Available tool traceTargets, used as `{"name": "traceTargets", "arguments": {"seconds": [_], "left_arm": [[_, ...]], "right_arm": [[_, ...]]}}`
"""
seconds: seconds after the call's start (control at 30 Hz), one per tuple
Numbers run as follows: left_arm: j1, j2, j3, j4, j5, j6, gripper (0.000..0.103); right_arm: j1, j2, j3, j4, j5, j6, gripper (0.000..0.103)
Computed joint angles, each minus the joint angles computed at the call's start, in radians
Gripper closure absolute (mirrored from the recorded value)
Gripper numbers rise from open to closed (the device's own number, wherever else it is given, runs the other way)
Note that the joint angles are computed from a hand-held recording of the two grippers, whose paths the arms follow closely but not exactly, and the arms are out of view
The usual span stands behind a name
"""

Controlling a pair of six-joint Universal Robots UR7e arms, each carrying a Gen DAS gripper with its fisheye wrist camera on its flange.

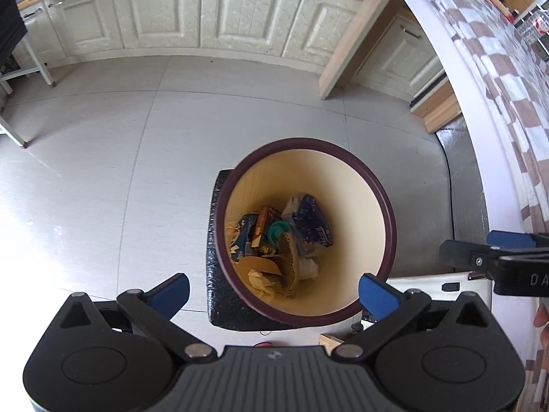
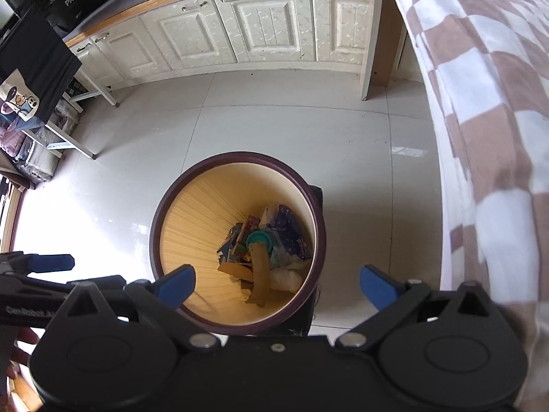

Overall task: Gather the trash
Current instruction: 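Raise both tools from the wastebasket and move back toward the bed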

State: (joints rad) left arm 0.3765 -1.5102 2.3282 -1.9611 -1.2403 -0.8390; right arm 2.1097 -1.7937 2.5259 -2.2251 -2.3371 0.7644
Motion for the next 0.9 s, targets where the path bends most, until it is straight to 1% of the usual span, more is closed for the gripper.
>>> {"name": "traceTargets", "arguments": {"seconds": [0.1,0.4,0.6,0.9], "left_arm": [[-0.020,-0.038,-0.003,0.032,0.008,-0.026,0.000],[-0.088,-0.125,-0.002,0.126,0.017,-0.091,0.000],[-0.145,-0.182,0.007,0.175,0.018,-0.141,0.000],[-0.261,-0.253,-0.021,0.271,0.037,-0.222,0.000]], "right_arm": [[0.027,-0.009,-0.005,0.028,-0.007,0.023,0.000],[0.137,0.007,-0.056,0.143,-0.019,0.140,0.000],[0.230,0.003,-0.093,0.264,-0.034,0.257,0.000],[0.386,-0.004,-0.191,0.480,-0.036,0.448,0.000]]}}
